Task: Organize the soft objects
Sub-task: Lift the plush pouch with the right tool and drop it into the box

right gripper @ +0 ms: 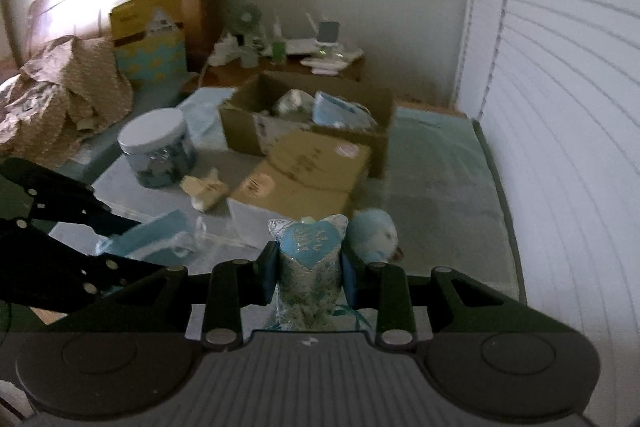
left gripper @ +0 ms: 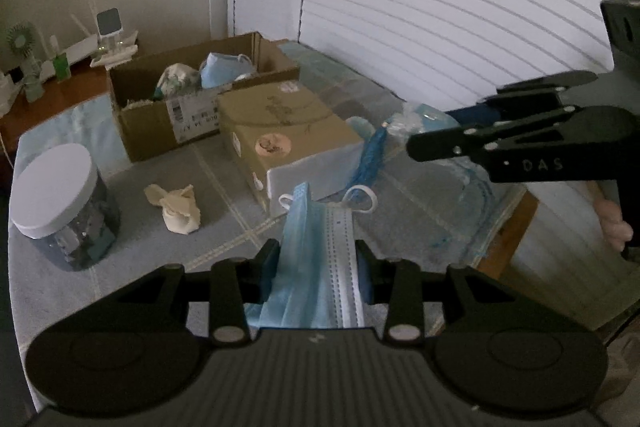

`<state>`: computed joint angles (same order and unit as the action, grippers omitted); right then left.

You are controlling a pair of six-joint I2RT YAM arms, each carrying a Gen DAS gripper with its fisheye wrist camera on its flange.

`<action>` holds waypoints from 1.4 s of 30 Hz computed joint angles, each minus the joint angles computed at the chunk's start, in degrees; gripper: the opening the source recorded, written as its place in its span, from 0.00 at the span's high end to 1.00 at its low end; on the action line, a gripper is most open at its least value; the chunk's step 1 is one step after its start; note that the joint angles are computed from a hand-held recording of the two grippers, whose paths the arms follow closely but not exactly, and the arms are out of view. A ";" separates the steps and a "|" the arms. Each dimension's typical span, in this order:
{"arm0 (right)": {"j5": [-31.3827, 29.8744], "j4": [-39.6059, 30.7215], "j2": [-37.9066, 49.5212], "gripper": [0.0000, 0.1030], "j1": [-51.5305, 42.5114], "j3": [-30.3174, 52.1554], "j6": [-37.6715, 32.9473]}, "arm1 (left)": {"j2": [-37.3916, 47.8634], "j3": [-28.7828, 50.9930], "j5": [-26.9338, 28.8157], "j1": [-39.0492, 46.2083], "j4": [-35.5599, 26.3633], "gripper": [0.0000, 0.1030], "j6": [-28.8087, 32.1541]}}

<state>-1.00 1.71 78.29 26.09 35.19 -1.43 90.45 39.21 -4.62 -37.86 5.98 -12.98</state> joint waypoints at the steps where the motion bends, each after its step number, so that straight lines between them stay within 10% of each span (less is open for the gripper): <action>1: -0.10 -0.35 -0.22 0.65 0.28 0.42 -0.35 | -0.38 -0.28 -0.16 0.03 0.05 0.63 -0.07; 17: -5.39 -2.33 12.96 0.65 3.10 20.76 -7.57 | -2.96 -3.98 -1.74 1.91 2.96 0.63 -1.81; 37: -15.19 -24.26 54.99 0.64 1.26 80.76 -19.37 | -1.99 -3.34 -6.10 4.73 1.63 0.63 -5.40; 42: -13.64 -28.09 60.51 0.42 0.86 87.39 -21.19 | -0.36 -2.89 -5.70 5.47 1.62 0.63 -5.94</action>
